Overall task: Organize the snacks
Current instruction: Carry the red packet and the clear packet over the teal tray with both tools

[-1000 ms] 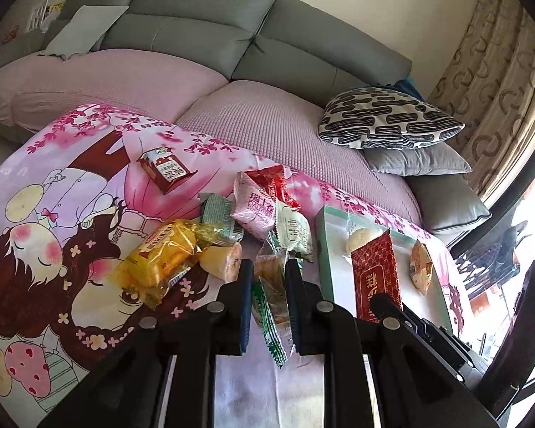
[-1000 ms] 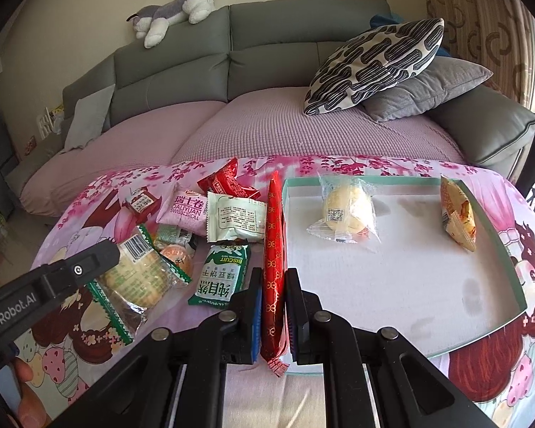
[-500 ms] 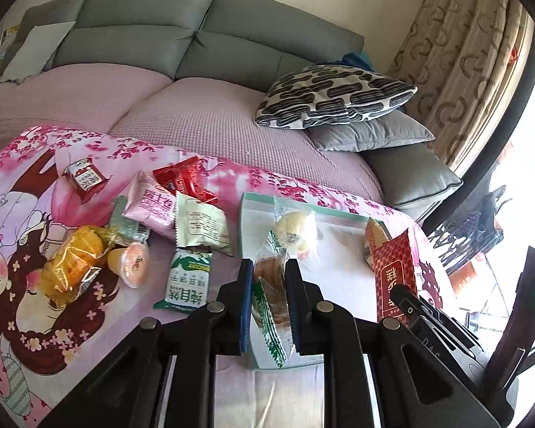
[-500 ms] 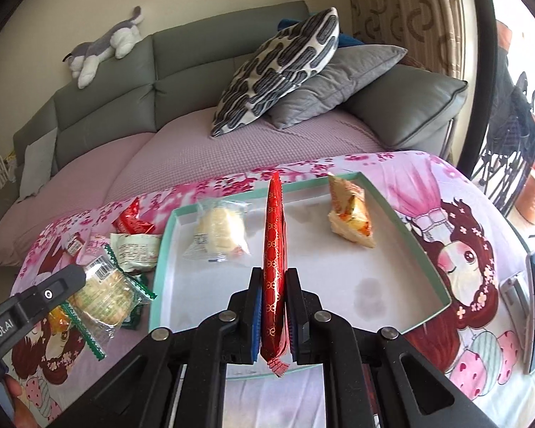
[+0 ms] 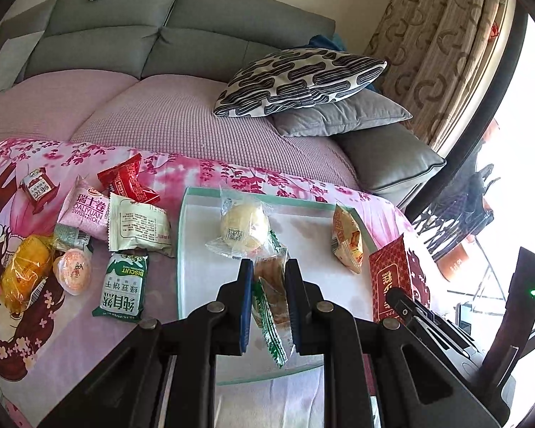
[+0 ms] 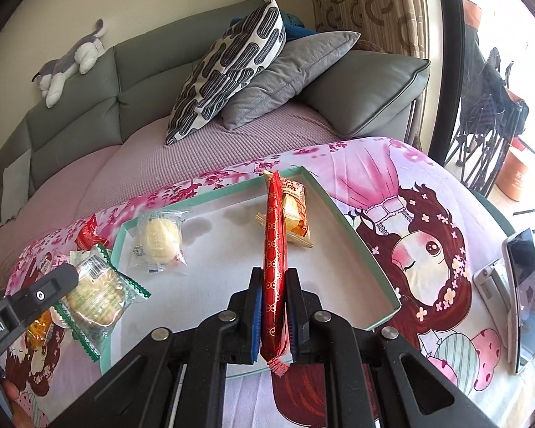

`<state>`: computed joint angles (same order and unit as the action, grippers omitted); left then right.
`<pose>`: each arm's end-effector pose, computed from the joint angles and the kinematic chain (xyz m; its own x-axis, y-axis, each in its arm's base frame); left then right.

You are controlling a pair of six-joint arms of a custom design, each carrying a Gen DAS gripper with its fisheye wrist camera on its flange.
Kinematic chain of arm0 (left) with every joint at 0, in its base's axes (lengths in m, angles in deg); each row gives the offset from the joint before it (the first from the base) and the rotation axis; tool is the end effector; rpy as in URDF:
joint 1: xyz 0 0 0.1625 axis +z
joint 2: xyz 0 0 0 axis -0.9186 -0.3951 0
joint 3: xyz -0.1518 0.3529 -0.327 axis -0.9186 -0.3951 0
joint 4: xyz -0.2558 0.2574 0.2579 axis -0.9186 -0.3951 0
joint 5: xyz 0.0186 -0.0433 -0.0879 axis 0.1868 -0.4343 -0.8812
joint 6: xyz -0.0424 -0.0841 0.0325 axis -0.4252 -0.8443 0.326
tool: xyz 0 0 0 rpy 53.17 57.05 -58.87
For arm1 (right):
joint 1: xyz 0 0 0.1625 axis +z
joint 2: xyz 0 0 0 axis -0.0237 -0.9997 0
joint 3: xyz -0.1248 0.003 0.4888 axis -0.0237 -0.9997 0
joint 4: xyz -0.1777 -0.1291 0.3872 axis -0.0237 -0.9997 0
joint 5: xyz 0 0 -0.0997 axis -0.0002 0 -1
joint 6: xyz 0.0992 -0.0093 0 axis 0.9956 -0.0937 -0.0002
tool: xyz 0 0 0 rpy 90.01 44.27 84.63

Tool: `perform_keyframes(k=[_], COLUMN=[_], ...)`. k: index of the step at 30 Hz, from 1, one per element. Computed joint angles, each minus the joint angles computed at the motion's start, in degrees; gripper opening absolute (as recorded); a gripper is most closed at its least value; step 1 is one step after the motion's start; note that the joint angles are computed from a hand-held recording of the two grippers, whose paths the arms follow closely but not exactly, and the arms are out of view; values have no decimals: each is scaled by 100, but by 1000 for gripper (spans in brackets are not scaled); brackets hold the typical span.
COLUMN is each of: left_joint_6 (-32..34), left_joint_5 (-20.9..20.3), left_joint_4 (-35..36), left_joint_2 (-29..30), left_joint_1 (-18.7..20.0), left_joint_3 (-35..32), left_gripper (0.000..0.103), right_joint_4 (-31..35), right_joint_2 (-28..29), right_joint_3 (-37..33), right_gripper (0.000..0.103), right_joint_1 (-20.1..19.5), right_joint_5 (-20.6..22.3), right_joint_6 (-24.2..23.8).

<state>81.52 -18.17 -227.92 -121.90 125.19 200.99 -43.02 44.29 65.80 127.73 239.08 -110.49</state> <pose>-0.1193 -0.5395 0.3541 -0.8942 0.2260 -0.3864 0.4147 0.7432 -0.5250 0.4272 -0.5052 0.0479 -0.7489 0.3266 0.5766 -0.2507 0.6658 -0.7028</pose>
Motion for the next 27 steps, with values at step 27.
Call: perform_keyframes(k=[27], left_joint_6=[-170], left_joint_5=[-49], left_joint_4=[-47], left_joint_2=[652], left_joint_1=[335], left_joint_3=[-223], left_gripper=[18], right_joint_4=[245], right_joint_2=[267], right_joint_3=[-152], right_gripper=[13], right_joint_1=[-342], right_joint_5=[-380], right_joint_6=[63])
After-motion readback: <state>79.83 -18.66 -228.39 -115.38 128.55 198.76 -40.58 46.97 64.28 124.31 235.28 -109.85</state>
